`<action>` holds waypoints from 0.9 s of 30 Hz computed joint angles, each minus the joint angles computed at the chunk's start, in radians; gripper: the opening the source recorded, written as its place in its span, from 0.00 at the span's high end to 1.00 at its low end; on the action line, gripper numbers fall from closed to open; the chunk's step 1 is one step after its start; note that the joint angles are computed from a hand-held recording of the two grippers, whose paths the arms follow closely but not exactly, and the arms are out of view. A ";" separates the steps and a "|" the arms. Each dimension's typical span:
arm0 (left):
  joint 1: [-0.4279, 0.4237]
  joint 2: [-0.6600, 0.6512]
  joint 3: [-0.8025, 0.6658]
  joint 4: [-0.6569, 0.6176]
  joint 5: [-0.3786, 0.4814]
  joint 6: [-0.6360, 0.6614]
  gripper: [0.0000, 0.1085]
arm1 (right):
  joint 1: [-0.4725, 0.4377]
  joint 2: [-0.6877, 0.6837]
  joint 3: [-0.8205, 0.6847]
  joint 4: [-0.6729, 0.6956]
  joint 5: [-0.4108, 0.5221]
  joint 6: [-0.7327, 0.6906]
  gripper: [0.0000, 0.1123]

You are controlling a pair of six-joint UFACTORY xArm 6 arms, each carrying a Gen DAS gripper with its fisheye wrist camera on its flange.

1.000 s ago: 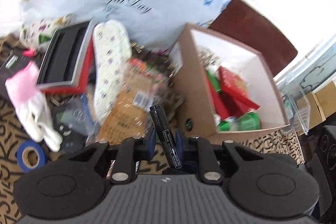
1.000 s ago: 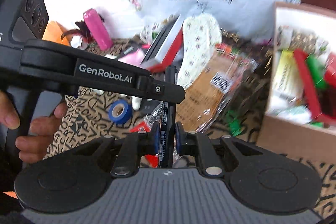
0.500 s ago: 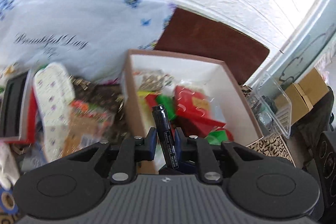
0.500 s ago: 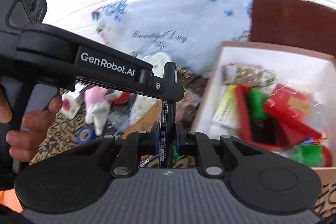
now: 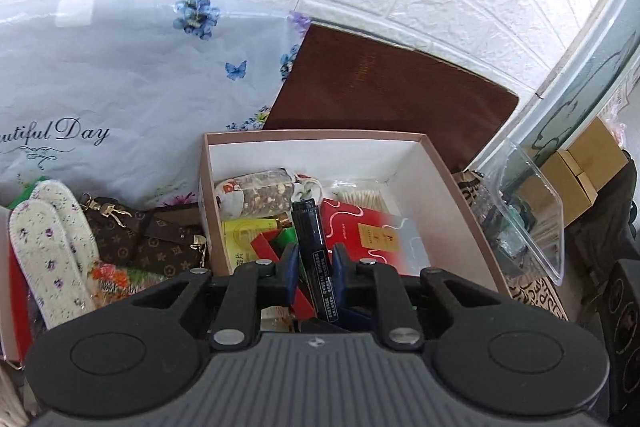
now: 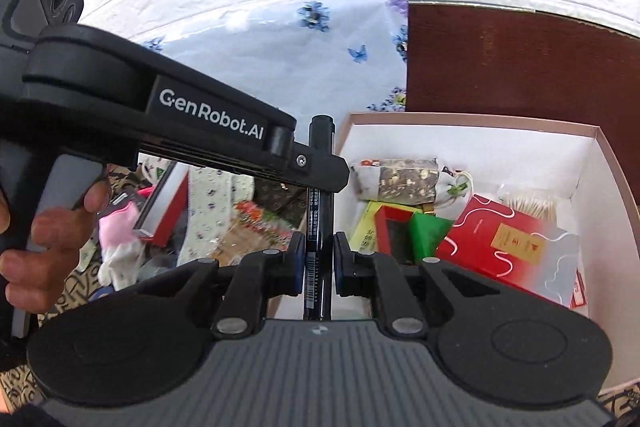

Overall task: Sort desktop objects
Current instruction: 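Open the left tool to drop the marker into the box, then move the left tool back over the table to the blue tape roll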

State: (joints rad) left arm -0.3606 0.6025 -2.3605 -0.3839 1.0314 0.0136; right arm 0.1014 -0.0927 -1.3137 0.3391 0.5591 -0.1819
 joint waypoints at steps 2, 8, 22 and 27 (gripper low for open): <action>0.006 0.073 -0.104 0.003 0.047 -0.018 0.84 | -0.006 0.021 -0.016 0.000 0.004 -0.002 0.89; 0.015 0.082 -0.058 -0.014 0.038 -0.017 0.39 | -0.010 0.077 -0.034 -0.092 0.029 0.043 0.88; 0.020 -0.123 0.284 0.012 -0.087 -0.034 0.13 | 0.001 0.047 0.043 -0.258 0.019 0.224 0.28; 0.016 -0.165 0.340 0.054 -0.111 -0.058 0.13 | 0.008 0.036 0.046 -0.302 0.032 0.276 0.27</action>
